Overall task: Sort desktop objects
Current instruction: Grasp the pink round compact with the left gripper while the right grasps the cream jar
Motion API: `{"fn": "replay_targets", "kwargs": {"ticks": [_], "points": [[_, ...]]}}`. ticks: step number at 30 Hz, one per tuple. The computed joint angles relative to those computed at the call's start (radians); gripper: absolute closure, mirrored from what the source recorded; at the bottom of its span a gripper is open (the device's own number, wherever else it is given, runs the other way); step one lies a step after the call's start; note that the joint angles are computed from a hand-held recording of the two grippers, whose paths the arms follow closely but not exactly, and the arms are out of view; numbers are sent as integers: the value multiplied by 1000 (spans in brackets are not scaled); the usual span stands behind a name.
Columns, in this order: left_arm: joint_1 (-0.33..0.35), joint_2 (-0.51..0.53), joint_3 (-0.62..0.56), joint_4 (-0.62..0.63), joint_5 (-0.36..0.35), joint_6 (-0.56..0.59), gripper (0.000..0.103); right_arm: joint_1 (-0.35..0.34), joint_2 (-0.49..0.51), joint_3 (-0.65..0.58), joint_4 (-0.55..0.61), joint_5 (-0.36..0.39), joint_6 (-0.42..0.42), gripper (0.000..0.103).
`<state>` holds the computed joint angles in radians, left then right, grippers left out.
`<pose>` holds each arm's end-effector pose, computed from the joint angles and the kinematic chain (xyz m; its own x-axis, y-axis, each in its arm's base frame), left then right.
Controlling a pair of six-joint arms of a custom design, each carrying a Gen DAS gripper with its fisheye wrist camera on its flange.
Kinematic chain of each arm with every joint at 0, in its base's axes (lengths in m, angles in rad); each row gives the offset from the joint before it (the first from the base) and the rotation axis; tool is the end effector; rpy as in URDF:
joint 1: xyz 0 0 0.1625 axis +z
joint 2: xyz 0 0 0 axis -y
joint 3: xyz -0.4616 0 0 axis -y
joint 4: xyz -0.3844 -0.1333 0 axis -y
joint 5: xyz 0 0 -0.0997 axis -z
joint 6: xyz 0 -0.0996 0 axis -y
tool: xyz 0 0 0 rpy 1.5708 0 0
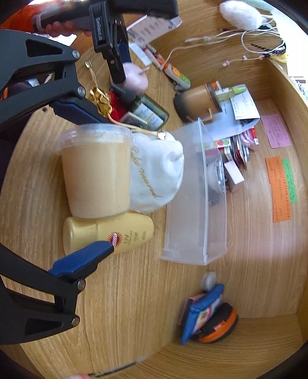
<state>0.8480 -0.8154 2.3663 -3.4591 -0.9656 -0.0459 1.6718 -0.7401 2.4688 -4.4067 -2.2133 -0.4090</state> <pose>-0.1521 -0.4596 0.0699 -0.7692 0.3699 -0.5211 0.5895 0.7254 -0.3553 0.1132 -0.3869 0.1477 -0.7625 0.2382 0.6016 -0.3796 0.5881 -0.7141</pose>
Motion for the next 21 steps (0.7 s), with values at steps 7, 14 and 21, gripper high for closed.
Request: {"fn": "replay_targets", "kwargs": {"ticks": [7,14,21], "points": [[-5,26,-19,-6,31,26,21,13,25,-37,-15,-44,-76,21],[-20,72,-40,-42,96,62,38,3,30,-52,-12,-30,-117,26],[-28,76,-41,-35,113,62,40,-17,-4,-33,42,43,-59,40]]}}
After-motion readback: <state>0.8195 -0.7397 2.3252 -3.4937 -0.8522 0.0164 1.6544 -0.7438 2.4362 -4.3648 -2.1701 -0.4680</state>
